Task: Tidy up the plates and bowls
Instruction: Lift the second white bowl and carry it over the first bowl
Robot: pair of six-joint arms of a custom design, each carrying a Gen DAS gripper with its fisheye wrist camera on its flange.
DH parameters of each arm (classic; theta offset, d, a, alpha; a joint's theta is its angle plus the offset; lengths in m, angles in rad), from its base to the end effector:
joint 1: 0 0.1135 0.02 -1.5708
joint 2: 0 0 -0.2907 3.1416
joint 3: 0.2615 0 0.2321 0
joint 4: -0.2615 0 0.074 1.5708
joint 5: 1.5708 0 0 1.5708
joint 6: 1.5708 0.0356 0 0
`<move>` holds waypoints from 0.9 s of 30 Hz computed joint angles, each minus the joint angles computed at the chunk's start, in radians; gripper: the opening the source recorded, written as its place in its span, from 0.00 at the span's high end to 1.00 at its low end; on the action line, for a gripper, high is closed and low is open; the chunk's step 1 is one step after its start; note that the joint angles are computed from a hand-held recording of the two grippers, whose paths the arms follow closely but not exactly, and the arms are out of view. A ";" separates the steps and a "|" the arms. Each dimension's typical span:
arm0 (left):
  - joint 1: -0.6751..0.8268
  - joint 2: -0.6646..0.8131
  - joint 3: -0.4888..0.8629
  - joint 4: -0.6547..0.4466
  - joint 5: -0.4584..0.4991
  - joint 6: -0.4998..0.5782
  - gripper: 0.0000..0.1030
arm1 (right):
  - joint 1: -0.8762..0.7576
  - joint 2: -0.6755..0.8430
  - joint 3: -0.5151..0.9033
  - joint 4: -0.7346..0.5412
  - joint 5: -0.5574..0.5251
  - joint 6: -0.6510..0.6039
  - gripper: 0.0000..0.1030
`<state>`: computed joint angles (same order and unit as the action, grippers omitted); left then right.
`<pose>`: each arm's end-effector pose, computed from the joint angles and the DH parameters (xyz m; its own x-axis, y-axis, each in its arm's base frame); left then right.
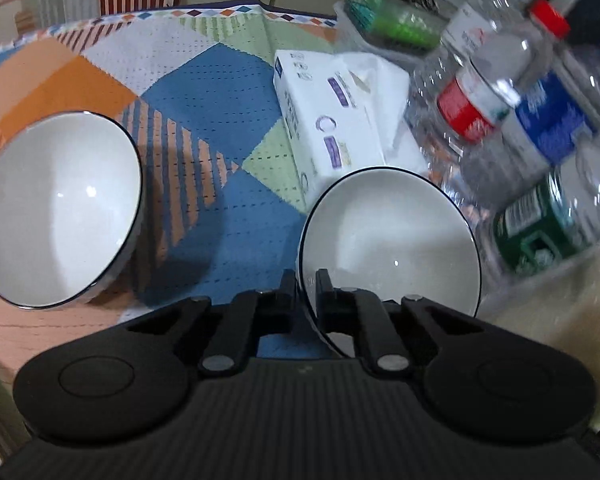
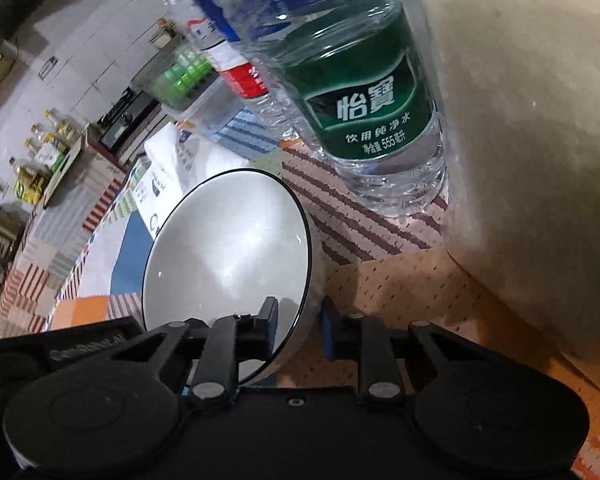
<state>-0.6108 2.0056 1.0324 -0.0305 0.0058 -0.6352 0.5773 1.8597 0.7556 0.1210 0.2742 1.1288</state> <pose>0.3088 -0.2164 0.1331 -0.8980 -0.0956 -0.4295 0.0537 0.9450 -0.3227 0.2712 0.1651 0.1288 -0.6595 0.6089 -0.4409 0.4594 0.7906 0.4048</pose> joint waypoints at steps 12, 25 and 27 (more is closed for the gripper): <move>0.019 -0.210 -0.097 -0.138 0.036 -0.066 0.91 | -0.008 -0.129 0.000 -0.155 -0.180 -0.143 0.76; -0.052 -0.525 -0.183 -0.420 -0.038 -0.105 0.90 | 0.107 -0.341 -0.031 -0.295 -0.228 -0.212 0.76; -0.066 -0.576 -0.189 -0.472 -0.049 -0.113 0.90 | 0.130 -0.380 -0.043 -0.308 -0.237 -0.212 0.76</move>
<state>-0.6769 1.4297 0.8432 -0.5026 -0.0430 -0.7486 0.7074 1.4800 0.7128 -0.1872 0.0375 0.9166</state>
